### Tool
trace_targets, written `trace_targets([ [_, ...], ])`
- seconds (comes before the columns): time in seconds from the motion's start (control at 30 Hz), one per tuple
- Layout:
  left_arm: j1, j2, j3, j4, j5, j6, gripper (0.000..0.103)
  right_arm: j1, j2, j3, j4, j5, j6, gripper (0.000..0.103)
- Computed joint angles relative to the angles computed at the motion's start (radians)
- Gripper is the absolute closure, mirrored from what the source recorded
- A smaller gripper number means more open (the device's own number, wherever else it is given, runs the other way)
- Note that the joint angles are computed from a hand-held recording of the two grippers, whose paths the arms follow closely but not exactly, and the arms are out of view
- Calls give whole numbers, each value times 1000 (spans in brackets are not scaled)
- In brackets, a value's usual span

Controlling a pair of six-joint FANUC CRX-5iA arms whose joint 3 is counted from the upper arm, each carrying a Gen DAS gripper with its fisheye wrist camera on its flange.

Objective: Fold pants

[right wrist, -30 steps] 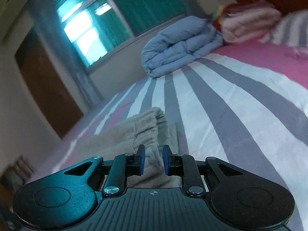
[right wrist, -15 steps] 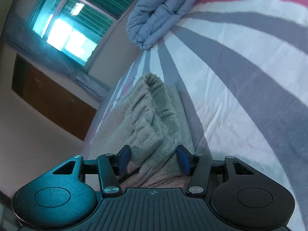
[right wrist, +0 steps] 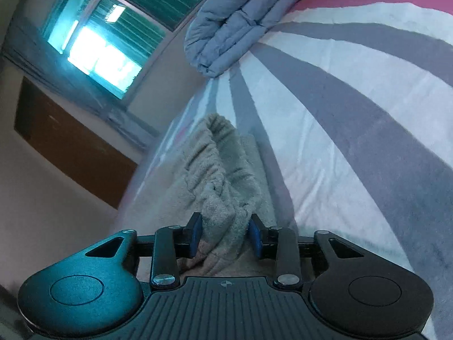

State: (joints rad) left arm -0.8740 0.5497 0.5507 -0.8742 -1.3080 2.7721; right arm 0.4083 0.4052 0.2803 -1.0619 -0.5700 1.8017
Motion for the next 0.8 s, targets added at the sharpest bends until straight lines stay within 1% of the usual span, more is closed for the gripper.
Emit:
trace_targets([
  [0.07, -6, -28, -23, 19, 9, -8, 6, -9, -34, -33, -26, 25, 59, 65],
  [0.1, -14, -52, -49, 16, 25, 5, 6, -2, -56, -56, -12, 58, 71, 65],
  [0.13, -32, -75, -72, -13, 31, 34, 6, 4, -81, -85, -4, 97, 83, 65],
  [0.17, -50, -87, -81, -53, 23, 61, 6, -1, -98, -101, -35, 123, 128, 65],
  [0.2, -64, -100, -91, -100, 23, 86, 6, -13, -109, -107, -85, 127, 197, 65],
  [0.23, -68, -106, -90, -135, 21, 107, 6, -7, -114, -104, -82, 137, 232, 65],
  [0.27, -64, -107, -80, -165, 23, 129, 6, 10, -117, -98, -31, 155, 230, 65],
  [0.3, -51, -108, -73, -175, 41, 144, 6, 20, -111, -81, -4, 152, 247, 65],
  [0.33, -25, -104, -56, -168, 68, 146, 6, 32, -108, -73, 11, 152, 263, 65],
  [0.37, 3, -86, -21, -154, 78, 128, 6, 56, -98, -56, 73, 167, 235, 65],
  [0.4, 37, -53, 35, -124, 73, 82, 6, 80, -81, -33, 140, 179, 208, 65],
  [0.47, 105, 24, 155, -33, 58, -51, 8, 113, -26, 41, 226, 176, 178, 65],
  [0.5, 132, 60, 204, -2, 61, -102, 9, 138, 3, 71, 298, 185, 129, 65],
  [0.53, 154, 93, 248, 24, 66, -138, 9, 159, 37, 107, 362, 187, 87, 66],
  [0.57, 173, 119, 283, 46, 72, -163, 9, 169, 76, 150, 380, 183, 83, 65],
  [0.63, 198, 156, 320, 67, 99, -179, 9, 189, 128, 208, 440, 167, 60, 65],
  [0.7, 222, 181, 333, 94, 134, -184, 7, 195, 179, 268, 466, 136, 73, 66],
  [0.73, 233, 189, 328, 109, 149, -192, 6, 202, 207, 297, 511, 112, 58, 66],
  [0.8, 264, 194, 305, 178, 181, -210, 6, 231, 283, 363, 728, 32, -82, 66],
])
